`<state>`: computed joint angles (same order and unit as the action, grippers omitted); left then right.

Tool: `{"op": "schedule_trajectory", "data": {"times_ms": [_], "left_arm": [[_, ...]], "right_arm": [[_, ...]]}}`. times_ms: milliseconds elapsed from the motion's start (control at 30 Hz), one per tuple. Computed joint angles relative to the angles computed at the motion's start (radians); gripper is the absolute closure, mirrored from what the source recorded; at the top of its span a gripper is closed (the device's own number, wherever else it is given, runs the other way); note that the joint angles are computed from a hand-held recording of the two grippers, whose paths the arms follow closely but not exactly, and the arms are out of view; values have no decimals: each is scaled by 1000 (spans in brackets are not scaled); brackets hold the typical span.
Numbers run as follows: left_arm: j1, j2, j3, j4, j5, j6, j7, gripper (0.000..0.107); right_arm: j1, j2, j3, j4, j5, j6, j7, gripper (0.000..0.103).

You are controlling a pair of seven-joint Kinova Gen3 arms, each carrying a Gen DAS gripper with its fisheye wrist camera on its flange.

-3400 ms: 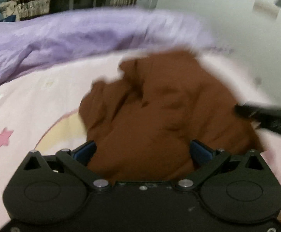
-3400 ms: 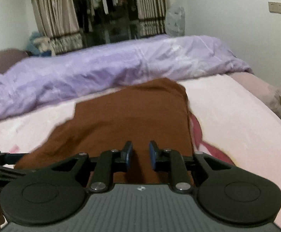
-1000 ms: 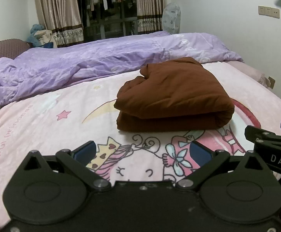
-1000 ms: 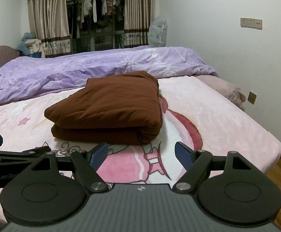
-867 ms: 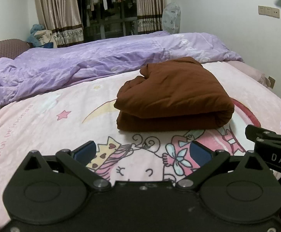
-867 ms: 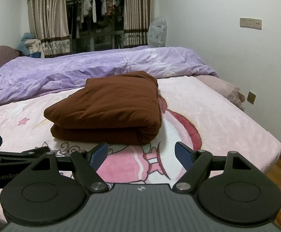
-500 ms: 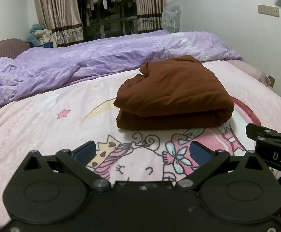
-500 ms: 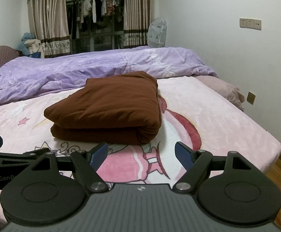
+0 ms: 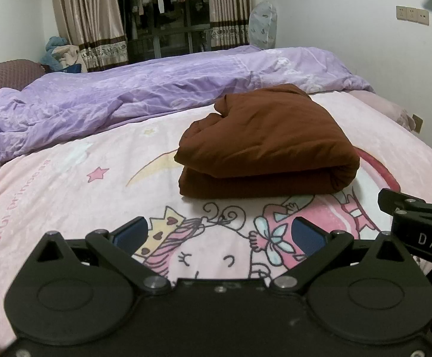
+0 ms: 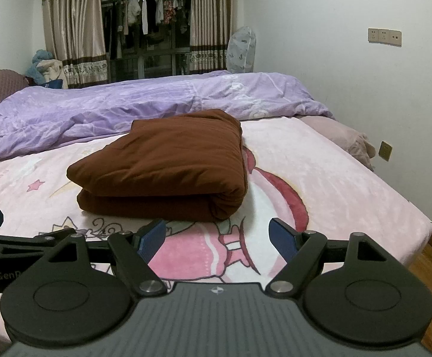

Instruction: Fold large clothes

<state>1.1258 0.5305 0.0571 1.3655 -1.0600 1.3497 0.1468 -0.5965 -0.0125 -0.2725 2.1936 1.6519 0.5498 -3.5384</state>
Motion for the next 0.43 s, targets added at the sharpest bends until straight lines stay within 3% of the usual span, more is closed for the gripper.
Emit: {"op": "schedule_trajectory", "data": {"times_ms": [300,433], "left_arm": [[0,4,0,-5,2,3,-7,4],[24,-4,-8,32,-43,1,49,4]], "right_arm": [[-3,1,-1,0,-4,6,1,11],[-3,-3,-1,4,-9,7,3,11]]}}
